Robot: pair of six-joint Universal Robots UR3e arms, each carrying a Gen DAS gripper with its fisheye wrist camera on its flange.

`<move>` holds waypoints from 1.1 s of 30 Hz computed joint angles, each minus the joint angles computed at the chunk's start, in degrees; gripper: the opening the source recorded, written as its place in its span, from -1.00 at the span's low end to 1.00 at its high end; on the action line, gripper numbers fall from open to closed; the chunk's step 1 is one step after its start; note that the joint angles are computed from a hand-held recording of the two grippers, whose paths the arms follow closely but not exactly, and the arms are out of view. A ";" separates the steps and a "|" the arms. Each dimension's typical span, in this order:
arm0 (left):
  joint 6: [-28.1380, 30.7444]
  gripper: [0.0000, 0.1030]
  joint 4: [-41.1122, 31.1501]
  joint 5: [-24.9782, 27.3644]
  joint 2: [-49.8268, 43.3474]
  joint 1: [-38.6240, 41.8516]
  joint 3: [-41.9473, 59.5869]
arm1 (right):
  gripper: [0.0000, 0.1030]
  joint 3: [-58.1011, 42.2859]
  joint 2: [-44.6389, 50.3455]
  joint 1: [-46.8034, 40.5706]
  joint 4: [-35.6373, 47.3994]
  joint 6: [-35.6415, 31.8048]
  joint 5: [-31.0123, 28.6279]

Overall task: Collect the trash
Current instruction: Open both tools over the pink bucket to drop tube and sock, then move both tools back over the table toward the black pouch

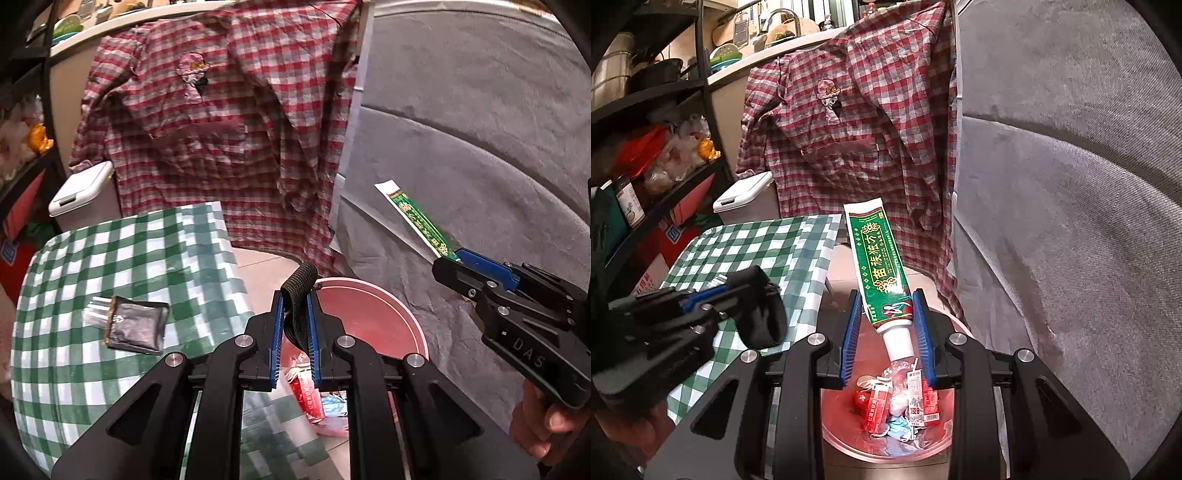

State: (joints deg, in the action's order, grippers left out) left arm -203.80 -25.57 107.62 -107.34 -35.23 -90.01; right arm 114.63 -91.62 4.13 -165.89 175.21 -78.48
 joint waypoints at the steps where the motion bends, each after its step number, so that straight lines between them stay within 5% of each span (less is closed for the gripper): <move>1: -0.15 -0.76 -0.32 -0.16 -0.72 -0.07 0.81 | -0.44 -0.11 0.09 -0.11 0.17 0.09 0.05; 3: -0.25 -0.71 -0.78 -0.50 -1.67 -0.12 1.98 | -0.42 -0.80 0.54 -0.41 1.20 0.28 0.23; 7: 0.02 -0.29 -0.47 -1.05 -2.01 -0.05 2.22 | -0.28 -2.48 1.74 -0.48 4.47 0.84 0.37; 11: -0.01 -0.29 0.40 -1.58 -0.93 0.58 0.88 | -0.14 -2.35 2.00 -0.07 3.60 0.95 -0.62; 28: -2.62 -0.32 3.08 4.78 9.92 3.41 -8.26 | -0.14 -2.58 3.50 6.55 -2.76 3.28 -5.87; 33: -3.08 -0.32 2.83 8.29 15.08 4.96 -11.84 | -0.34 -3.44 5.83 9.95 -6.79 4.48 -8.48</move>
